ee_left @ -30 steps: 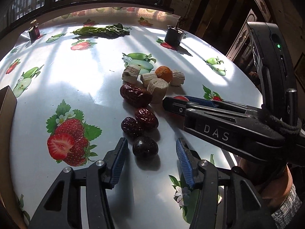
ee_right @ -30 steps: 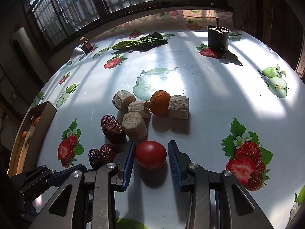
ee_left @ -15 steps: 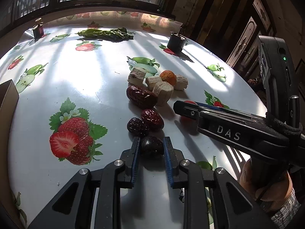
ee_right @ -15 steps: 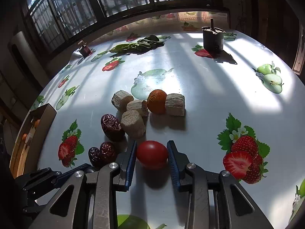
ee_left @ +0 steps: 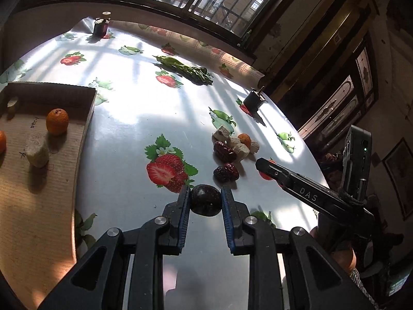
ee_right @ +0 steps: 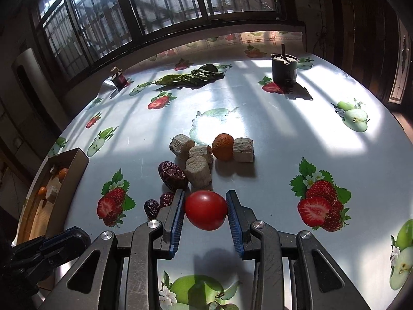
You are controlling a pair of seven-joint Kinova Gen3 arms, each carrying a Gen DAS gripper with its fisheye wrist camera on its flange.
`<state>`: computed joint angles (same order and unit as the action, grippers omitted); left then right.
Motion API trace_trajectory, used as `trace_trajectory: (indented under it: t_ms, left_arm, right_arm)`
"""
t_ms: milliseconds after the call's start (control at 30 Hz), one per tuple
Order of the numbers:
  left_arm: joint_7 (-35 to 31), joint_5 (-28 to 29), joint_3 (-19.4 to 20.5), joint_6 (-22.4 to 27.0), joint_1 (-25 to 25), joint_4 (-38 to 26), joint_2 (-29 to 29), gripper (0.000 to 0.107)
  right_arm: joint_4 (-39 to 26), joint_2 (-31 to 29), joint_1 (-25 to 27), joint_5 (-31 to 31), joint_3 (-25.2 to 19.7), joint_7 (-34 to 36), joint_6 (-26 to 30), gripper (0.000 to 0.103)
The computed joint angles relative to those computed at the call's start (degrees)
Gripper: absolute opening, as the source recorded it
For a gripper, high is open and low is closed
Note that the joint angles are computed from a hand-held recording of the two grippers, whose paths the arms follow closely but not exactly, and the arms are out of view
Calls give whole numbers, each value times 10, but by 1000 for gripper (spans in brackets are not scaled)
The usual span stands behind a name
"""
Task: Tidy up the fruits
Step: 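Carry tomato and plum into the box and open both grippers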
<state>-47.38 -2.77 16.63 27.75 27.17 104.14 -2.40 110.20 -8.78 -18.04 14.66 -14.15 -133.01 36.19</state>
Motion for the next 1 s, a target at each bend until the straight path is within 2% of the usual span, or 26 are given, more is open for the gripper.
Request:
trace_trajectory:
  t_ms: [133,233,300,333,400,567,800,867,1000]
  left_arm:
    - [93,-84,42,79,-99,29,-77,23]
    - [163,-153,84,149,-169,44,-107,23]
    - [200,-177,77,177,-175,51,-109,23]
    - [204,-179,57,179,-166,56,-110,23]
    - [185,-172,7,187,-140,56,-104,23]
    - [86,-119,-41,213,-147,34,-73,23]
    - [40,-76,-57,208,-157,36,-64,25]
    - [34,-69,-58,202,-159,39,-68,40]
    - [52,-77,-46,189,-170,51,-92,48]
  right_arm:
    - [-47,17,-35,15,-34,1,17,35]
    - [-86,48,-74,12,-46,16,16,35]
    - [-115,77,-104,9,-48,30,17,35]
    - [-131,94,-121,13,-50,33,19,35]
    - [-164,128,-152,22,-52,41,29,35]
    - [-247,211,-225,40,-42,75,76,35]
    - [-314,283,-285,25,0,105,124,35]
    - [-324,293,-303,27,18,105,132,35]
    - [-327,298,-315,17,34,108,130,36]
